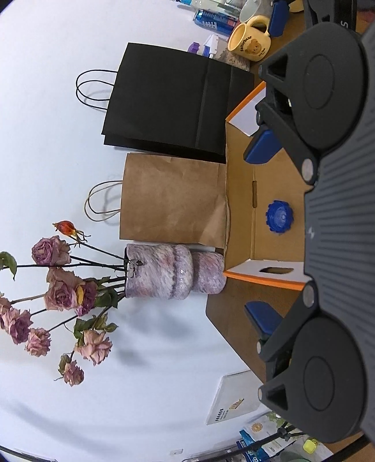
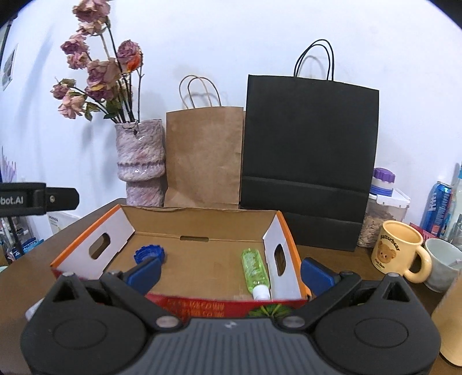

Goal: Organize rigid objects
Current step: 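Lower and release the blue cap and green spray bottle into the box with both grippers, then move both grippers back toward the white container and braided cable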

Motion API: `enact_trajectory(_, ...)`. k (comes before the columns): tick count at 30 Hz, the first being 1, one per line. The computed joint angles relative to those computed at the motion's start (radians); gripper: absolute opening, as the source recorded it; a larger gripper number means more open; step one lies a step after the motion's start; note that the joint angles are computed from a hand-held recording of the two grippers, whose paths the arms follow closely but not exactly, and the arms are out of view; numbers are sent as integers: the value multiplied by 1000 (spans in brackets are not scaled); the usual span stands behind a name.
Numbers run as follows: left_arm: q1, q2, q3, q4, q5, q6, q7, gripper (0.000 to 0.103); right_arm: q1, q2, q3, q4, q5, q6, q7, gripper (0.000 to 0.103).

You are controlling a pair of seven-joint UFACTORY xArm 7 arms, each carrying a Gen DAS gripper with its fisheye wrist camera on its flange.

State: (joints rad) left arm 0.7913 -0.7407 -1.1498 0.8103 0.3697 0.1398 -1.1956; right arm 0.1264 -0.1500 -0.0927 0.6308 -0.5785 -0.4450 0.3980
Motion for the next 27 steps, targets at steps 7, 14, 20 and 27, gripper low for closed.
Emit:
enact_trajectory(7, -129, -25, 86, -66, 5, 34, 1, 103, 19, -89, -15, -89, 19, 12, -29, 103)
enact_trajectory(14, -255, -54, 173, -139, 33, 62, -19, 103, 74, -180, -52, -180, 62, 38, -78, 103)
enact_trajectory(20, -362, -78, 247, -210, 64, 89, -32, 103, 100, -260, -48, -274, 153, 54, -154, 103)
enact_trajectory(27, -458, -117, 315, -311, 101, 84, -41, 103, 108, -319, -16, -360, 275, 65, -224, 103)
